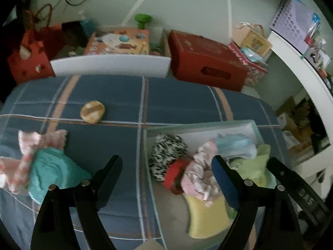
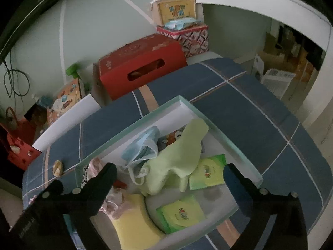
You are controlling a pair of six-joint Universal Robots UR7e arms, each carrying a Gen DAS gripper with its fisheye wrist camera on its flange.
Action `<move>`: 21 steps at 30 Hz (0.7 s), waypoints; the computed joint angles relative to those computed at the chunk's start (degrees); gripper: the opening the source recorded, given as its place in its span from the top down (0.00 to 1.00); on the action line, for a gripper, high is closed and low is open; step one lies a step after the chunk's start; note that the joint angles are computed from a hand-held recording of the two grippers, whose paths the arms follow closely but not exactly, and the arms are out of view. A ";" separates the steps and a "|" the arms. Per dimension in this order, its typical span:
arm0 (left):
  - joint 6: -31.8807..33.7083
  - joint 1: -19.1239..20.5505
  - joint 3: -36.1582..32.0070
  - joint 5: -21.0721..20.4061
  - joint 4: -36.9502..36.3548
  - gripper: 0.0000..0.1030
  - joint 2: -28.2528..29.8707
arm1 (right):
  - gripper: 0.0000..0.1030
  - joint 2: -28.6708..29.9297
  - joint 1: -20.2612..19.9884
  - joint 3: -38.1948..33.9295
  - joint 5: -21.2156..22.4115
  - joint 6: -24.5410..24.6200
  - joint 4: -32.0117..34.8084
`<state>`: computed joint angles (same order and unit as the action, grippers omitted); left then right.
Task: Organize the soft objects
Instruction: 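Move both open tools back toward the pink cloth and tan sponge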
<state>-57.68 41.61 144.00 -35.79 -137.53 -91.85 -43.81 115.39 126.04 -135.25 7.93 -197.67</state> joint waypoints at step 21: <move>-14.12 -3.44 -0.14 5.67 22.88 0.01 -12.60 | 0.00 3.01 3.79 -3.17 -0.23 -2.20 5.38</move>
<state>-71.80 38.17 143.86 -30.12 -114.66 -104.45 -40.80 119.17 122.87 -135.48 5.73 -192.29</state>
